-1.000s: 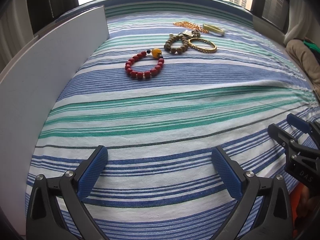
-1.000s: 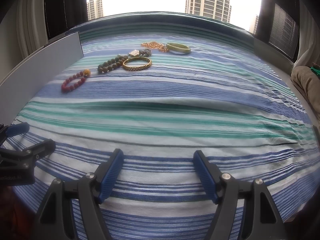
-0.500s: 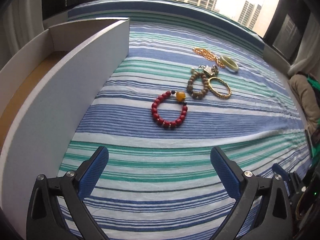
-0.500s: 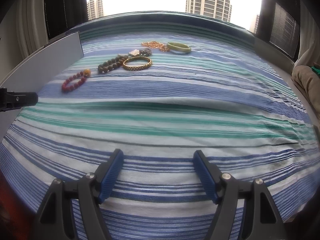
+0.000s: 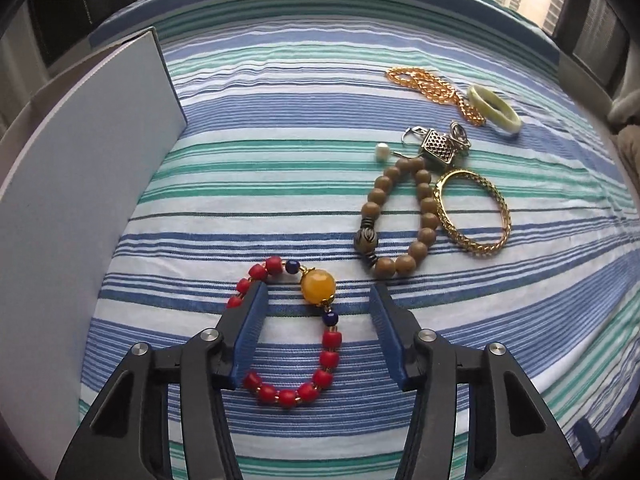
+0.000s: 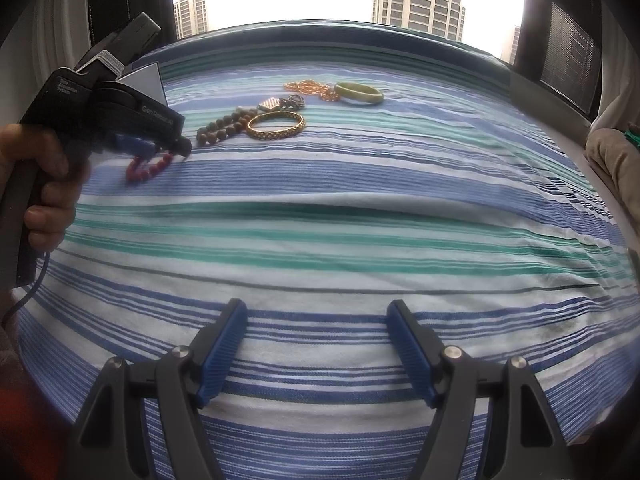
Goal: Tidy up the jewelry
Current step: 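Grasp the red bead bracelet with the left tool while the right tool grasps the gold twisted bangle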
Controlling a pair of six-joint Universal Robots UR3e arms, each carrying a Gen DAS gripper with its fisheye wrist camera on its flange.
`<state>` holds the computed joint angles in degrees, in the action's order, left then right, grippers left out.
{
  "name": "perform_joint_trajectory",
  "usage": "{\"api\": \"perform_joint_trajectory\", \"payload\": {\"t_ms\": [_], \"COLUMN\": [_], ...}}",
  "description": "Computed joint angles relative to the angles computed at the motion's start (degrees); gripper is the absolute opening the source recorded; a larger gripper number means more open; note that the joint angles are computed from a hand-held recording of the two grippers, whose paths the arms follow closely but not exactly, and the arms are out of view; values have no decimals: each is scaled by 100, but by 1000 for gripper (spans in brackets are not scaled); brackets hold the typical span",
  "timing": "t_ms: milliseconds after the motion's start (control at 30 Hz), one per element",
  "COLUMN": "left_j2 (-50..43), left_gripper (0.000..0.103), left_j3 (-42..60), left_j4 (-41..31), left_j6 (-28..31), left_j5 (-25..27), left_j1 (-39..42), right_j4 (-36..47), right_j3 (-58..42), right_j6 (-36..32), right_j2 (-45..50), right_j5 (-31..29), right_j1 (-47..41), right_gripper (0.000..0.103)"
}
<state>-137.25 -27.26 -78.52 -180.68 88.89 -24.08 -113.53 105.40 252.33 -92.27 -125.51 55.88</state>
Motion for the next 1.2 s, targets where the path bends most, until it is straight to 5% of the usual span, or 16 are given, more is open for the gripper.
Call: {"api": "perform_joint_trajectory", "payload": {"t_ms": [100,300,433,667,767,867,1100,1167,1200], "left_j2": [250,1620,2688,3942,4234,4509,4951,5000,5035], "left_gripper": [16,15,15,15,15,15,15,15,15], "left_j3": [-553,-2665,-3802,-4753,-4972,-5144,-5460,-5492,-5478], "left_j4": [452,898,884,739,628,490,201,144,52], "left_j6": [24,-102,180,501,579,725,1015,1038,1063], "left_j5": [-219,-2391,-3136,-3554,-3680,-3691,-3762,-3754,-3788], "left_j1": [63,1114,1754,2405,2577,2747,3115,3149,3187], "right_j4": [-46,-277,-442,-1162,-1045,-922,-525,-602,-655], "right_j3": [50,233,408,801,276,-491,-2144,-2283,-2274], "right_j6": [-37,-349,-1024,-3002,-3922,-4426,-4901,-4964,-4967], "right_j2": [-40,-195,-617,-1982,-1516,-442,1659,1837,1854], "right_j5": [1,132,818,3268,3833,4209,3664,3341,3288], "right_j1": [8,-66,-510,-3179,-4314,-4942,-4818,-4656,-4620], "right_gripper": [74,74,74,71,48,45,29,9,9]}}
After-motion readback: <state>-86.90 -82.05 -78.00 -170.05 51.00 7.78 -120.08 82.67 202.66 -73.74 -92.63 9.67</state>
